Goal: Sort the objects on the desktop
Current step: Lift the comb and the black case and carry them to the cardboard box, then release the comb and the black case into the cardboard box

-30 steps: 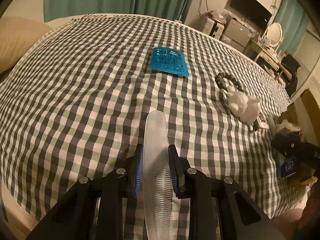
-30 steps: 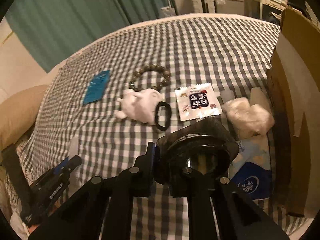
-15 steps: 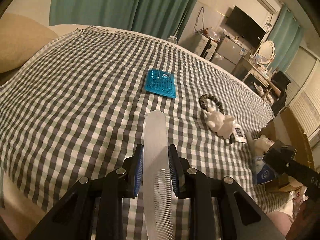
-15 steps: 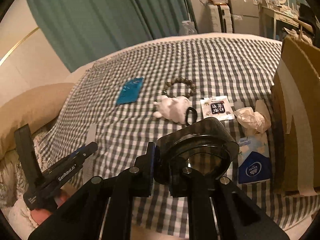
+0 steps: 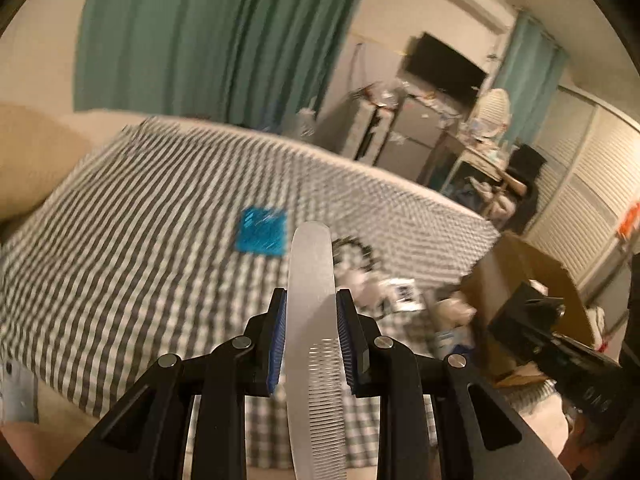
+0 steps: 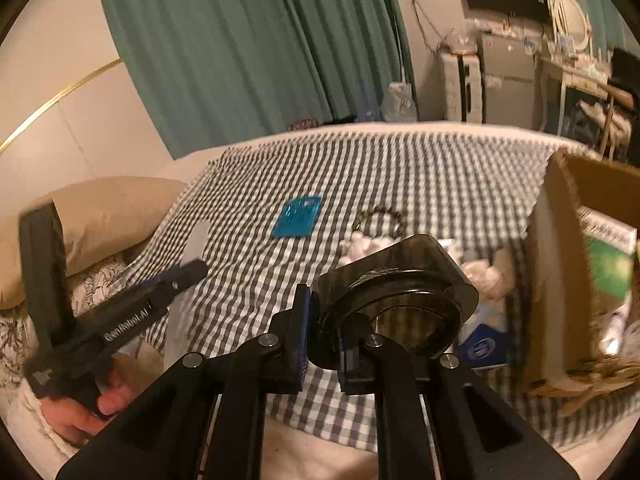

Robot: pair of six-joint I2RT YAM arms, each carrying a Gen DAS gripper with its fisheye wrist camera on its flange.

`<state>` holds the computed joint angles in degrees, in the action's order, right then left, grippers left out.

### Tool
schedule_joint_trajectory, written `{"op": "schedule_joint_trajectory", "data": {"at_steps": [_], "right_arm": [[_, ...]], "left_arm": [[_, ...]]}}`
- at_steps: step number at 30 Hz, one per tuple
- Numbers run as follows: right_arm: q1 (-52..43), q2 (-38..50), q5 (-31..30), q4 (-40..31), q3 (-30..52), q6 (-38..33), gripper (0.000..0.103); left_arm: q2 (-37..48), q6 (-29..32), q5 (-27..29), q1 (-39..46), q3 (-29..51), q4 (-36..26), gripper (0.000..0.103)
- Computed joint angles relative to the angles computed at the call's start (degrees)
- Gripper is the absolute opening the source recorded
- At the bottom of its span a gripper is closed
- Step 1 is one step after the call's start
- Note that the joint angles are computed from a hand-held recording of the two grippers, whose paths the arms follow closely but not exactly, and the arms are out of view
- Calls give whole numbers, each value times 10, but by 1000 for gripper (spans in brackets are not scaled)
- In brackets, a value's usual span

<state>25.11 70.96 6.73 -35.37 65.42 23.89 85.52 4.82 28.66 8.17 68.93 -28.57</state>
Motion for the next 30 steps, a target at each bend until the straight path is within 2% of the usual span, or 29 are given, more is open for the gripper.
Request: {"op": "schedule_joint_trajectory", "data": {"at_steps": [3,8,15,21,25,28,30], "right_arm": [[-1,-32,29,-24,9,-12,10],[-47,-70,40,-75,48,-65,10],[-228,-110,-44,-116,79,-151,10],[-430,-98,-162,-123,69,-228,10],[-527,-72,-214,-107,39,-264,10],[-567,-51,-234,-102,22,-284,11],[-589,-41,-251,-92,3,-294,11]], "left_arm": [[-18,-11,-8,-45,32,-25,24],[-36,-43,-32,-139,75,-40,24],[6,-101,-48,-282,187,-70,24],[66,-124,-85,-399,261,-77,24],[124,-134,-82,-439,303,-84,24],[165,-130,-89,-451,328,-99,24],[189,-138,-75,-452,338,-101,24]]}}
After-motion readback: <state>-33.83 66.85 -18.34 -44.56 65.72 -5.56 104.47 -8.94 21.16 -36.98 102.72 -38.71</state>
